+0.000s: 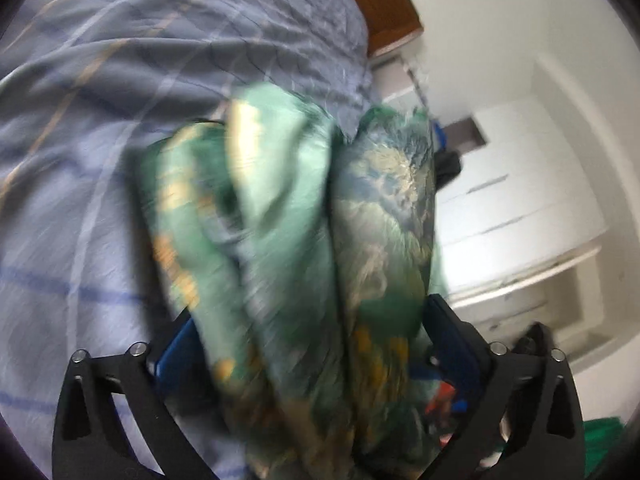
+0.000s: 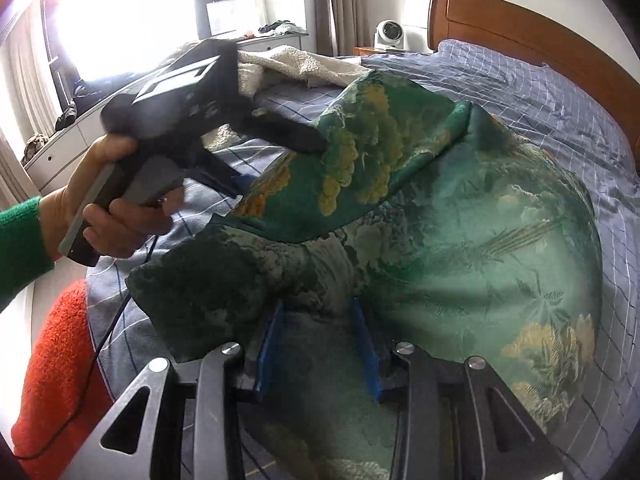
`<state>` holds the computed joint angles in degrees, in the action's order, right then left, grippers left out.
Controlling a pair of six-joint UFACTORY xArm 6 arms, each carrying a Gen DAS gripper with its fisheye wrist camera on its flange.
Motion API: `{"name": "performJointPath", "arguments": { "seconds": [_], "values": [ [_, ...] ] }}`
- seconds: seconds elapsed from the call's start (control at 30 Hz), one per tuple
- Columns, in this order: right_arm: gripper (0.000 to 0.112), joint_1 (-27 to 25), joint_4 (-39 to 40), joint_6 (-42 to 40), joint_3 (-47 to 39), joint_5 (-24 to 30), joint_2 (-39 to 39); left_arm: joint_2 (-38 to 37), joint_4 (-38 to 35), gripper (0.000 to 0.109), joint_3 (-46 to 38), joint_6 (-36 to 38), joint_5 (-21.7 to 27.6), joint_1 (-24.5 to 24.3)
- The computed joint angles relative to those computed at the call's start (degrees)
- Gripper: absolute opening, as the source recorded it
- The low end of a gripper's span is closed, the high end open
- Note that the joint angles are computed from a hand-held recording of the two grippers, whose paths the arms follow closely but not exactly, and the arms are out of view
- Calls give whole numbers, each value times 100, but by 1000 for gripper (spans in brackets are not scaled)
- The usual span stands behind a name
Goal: Fold large clothes
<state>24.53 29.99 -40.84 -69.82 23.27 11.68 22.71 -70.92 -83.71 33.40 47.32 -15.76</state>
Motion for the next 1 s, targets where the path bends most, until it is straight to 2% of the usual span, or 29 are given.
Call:
{"name": "performJointPath", "arguments": {
  "seconds": [0.07,0.1,0.2,0.27,0.33,0.37,0.4,0.47,0.53,0.6,0.63,0.73,0.8,0.87,0.93,1.0],
  "values": [
    [37,34,-30,71,12,-97,27,457,1040,103,-686,-580,7,-193],
    [37,40,-27,86,18,-104,24,606,1294,103,-903,-750,92,-217],
    [36,10,21,98,67,-73,-62,902,1285,103,-1298,-1022,358,-145],
    [37,-116,518,-196,69,211,-261,809,1298,100,-1182,-1023,290,-158],
    [53,-320,965,-317,31,571,-413,722,1434,95,-1076,-1021,166,-203],
    [64,-532,1450,-452,92,714,-589,695,1417,93,-1036,-995,130,-211],
    [72,-684,1823,-563,173,694,-706,623,1370,92,-939,-951,100,-217],
    [79,-1134,2415,-511,299,592,-838,498,1324,90,-773,-901,-7,-264],
    [79,-1685,2572,-117,69,988,-564,427,1309,90,-648,-832,-112,-283],
    [79,-2139,2454,419,-394,1740,-66,223,1213,90,-350,-695,-181,-260],
    [79,-2326,2560,476,-640,2193,214,247,1195,90,-362,-670,-174,-236],
    [79,-2555,3081,177,-1097,3013,782,252,1228,90,-367,-708,-180,-234],
    [87,-2626,3351,98,-1377,3288,1094,334,1264,91,-465,-783,-154,-229],
    [88,-2643,3432,183,-1770,3553,1482,536,1290,93,-704,-939,-153,-254],
    [87,-2566,3399,302,-2039,3531,1752,512,1235,93,-633,-1012,-273,-296],
    [78,-2433,3262,303,-2028,3281,1728,444,1191,84,-537,-1054,-448,-343]
  ]
}}
